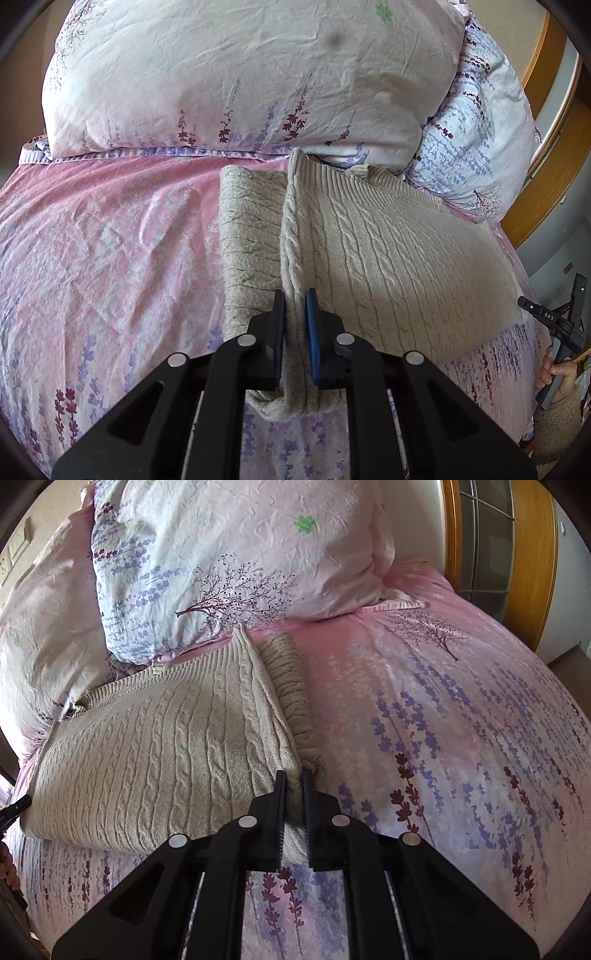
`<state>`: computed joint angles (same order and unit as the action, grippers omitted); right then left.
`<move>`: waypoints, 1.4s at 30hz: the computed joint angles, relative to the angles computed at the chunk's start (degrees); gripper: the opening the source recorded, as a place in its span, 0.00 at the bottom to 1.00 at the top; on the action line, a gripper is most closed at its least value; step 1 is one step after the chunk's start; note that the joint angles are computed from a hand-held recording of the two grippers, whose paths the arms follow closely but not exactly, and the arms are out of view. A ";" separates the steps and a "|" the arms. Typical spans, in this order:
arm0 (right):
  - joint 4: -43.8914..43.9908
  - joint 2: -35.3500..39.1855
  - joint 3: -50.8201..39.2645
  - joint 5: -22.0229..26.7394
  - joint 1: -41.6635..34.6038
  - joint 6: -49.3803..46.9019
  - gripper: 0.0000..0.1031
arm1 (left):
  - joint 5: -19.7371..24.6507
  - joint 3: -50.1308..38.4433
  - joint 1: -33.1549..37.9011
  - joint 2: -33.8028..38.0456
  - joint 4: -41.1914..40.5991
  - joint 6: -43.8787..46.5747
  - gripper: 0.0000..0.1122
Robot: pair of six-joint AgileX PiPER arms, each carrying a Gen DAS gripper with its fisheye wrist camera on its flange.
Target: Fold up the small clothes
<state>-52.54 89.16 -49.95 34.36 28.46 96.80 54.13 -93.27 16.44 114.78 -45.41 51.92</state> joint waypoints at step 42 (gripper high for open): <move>17.21 23.06 -38.60 11.26 6.10 -30.29 0.56 | 14.47 -26.16 2.06 15.13 0.91 -22.16 0.47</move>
